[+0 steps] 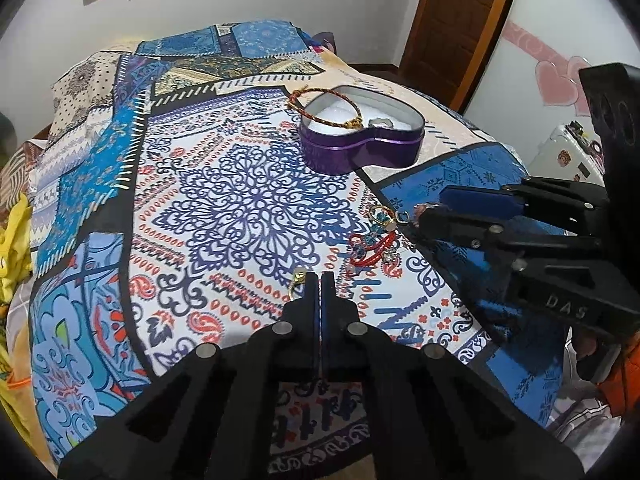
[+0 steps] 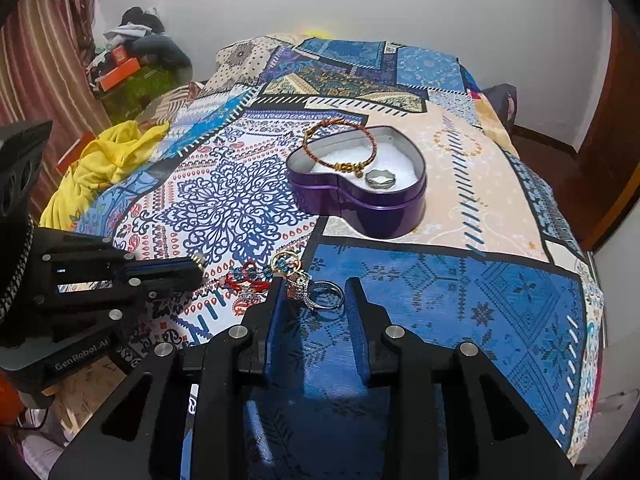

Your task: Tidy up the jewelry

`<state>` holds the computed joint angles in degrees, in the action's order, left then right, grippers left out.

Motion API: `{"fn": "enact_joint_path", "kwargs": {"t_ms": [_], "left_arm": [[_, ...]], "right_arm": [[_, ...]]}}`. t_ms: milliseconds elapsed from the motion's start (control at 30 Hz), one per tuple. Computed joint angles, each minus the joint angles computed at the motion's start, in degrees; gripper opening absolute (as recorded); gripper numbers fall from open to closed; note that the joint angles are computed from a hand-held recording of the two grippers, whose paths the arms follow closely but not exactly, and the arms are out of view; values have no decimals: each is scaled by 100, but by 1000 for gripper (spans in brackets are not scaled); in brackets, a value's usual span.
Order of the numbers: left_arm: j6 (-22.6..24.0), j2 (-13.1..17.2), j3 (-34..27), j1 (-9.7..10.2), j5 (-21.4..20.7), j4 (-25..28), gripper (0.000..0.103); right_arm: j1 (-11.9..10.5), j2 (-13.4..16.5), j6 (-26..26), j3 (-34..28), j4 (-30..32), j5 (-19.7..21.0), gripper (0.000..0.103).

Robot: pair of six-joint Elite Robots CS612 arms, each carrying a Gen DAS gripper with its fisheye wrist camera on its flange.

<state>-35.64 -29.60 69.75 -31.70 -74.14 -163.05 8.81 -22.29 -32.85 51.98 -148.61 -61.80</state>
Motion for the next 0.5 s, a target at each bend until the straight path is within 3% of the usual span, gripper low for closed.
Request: {"fn": "enact_joint_path", "kwargs": {"t_ms": [300,500], "left_arm": [[-165,-189,270,-21,276,-312,0],[-88,-190,214,3,167,-217,1]], "right_arm": [[-25,-68,149,98,-290,90,27],[-37,-98,178,146,-402,146,27]]}}
